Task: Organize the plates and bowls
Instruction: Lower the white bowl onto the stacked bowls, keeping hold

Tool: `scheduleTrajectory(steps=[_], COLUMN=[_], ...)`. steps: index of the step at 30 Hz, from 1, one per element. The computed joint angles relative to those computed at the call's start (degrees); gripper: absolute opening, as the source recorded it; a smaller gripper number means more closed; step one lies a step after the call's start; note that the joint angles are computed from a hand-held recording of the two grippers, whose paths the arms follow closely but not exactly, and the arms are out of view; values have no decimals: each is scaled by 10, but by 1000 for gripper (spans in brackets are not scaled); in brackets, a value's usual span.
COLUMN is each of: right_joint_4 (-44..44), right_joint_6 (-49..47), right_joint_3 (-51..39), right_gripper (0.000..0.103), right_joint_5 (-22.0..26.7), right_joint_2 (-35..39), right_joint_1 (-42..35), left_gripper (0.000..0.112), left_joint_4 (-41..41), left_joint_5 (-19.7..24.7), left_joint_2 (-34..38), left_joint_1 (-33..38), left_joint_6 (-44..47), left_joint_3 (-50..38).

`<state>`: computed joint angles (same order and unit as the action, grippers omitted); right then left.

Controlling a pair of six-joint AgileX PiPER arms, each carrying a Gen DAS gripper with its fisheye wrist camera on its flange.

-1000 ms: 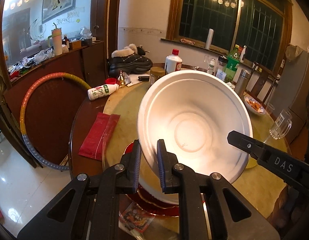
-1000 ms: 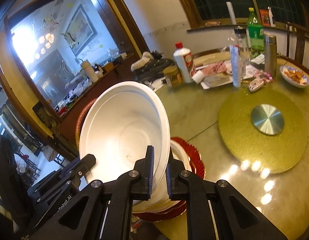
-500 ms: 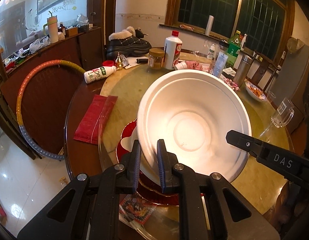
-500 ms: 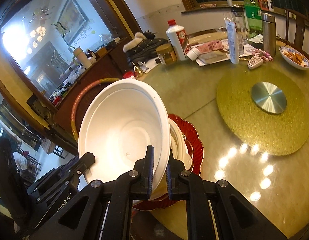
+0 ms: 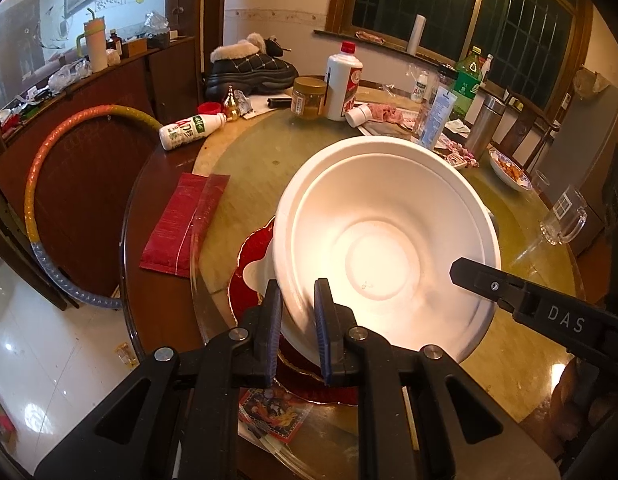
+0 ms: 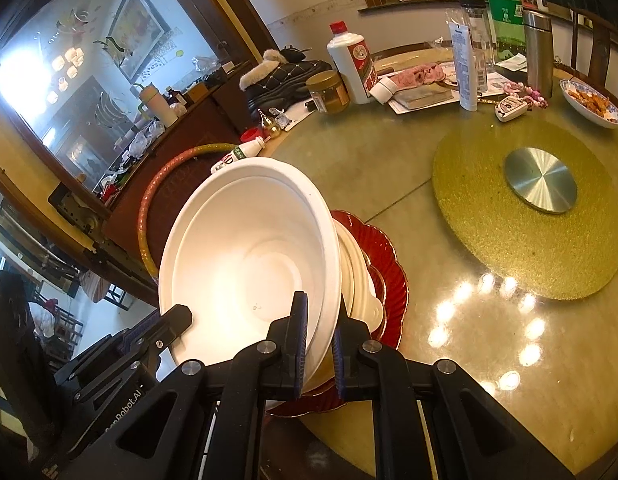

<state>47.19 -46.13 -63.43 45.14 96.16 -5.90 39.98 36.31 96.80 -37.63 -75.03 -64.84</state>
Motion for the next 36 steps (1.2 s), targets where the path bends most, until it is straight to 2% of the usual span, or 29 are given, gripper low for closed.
scheduleTrajectory(steps=[5, 13, 19, 36], right_joint_4=[-18, -39, -43, -59], right_joint_6=[27, 53, 61, 76], right_joint_3=[-36, -70, -86, -94], right_gripper=[11, 12, 15, 16], right_joint_5=[33, 60, 79, 91], right_joint_2=[21, 42, 55, 55], right_joint_1=[-4, -3, -4, 0], left_gripper=[14, 14, 14, 14], left_joint_4=[-59, -113, -111, -112], left_joint_5=[7, 11, 10, 13], left_joint_2=[2, 15, 17, 16], left_joint_1=[16, 34, 33, 35], left_joint_6=[79, 134, 129, 130], left_joint_3=[-24, -45, -44, -42])
